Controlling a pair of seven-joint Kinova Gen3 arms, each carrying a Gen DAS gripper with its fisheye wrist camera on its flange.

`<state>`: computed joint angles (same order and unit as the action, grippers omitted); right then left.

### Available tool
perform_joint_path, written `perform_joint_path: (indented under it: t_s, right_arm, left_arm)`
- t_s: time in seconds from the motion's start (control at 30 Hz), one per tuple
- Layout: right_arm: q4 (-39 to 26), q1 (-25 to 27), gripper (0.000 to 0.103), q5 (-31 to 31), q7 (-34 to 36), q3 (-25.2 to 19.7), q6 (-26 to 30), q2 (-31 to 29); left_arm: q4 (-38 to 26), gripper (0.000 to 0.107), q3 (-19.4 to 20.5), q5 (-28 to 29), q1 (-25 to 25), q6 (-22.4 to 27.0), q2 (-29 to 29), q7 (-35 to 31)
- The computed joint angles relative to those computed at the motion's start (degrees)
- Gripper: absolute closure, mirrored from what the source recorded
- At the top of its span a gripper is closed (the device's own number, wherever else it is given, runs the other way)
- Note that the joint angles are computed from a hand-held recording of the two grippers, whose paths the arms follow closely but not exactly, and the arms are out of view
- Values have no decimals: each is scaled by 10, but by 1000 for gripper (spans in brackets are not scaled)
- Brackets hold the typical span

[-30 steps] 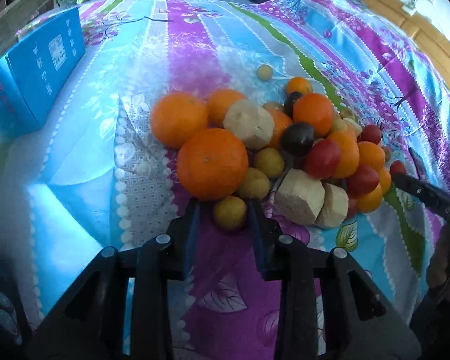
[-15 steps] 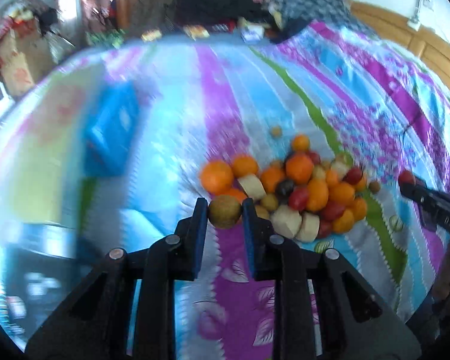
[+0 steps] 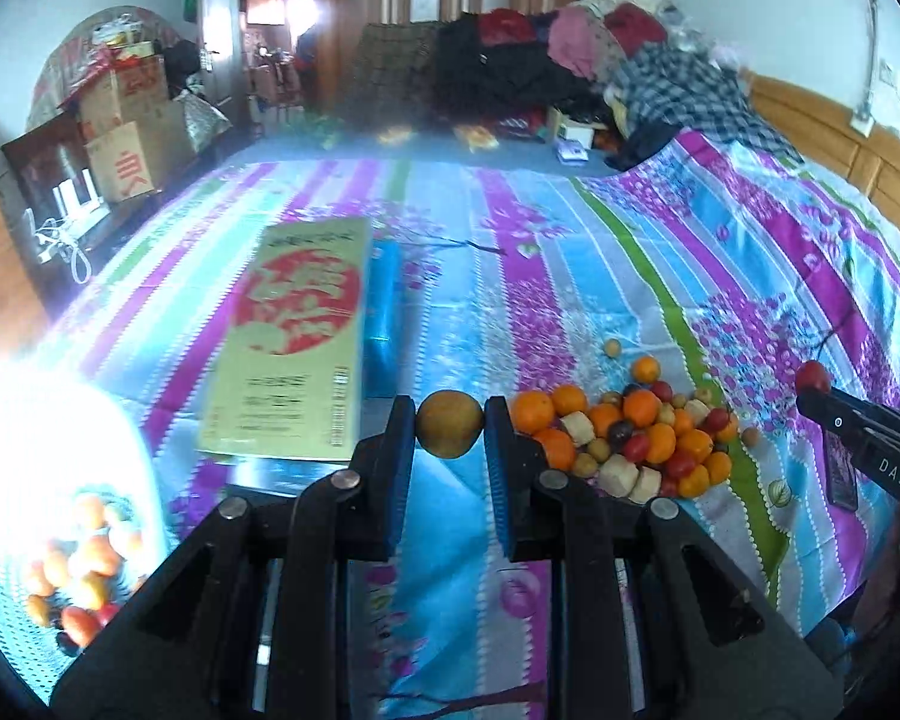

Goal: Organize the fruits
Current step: 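Carry the yellow fruit and red tomato in both tools over the blue basket, then lower both held fruits into the blue basket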

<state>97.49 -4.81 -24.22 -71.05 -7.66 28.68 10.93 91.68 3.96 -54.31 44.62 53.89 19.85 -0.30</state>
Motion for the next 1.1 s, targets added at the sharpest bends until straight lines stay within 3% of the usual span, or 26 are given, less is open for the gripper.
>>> perform_joint_path:
  t_s: [0.23, 0.73, 1.1]
  right_arm:
    - [-39, -76, 72, 65, -77, -6, 14, -15]
    - [-151, -226, 72, 149, -167, -49, 63, 23]
    - [-254, -336, 72, 198, -195, -61, 116, 82]
  left_arm:
    - [52, 84, 11, -26, -4, 48, -59, 52]
    - [184, 84, 94, -2, -93, 162, -199, 135]
    - [270, 84, 136, 43, -184, 162, -291, 160]
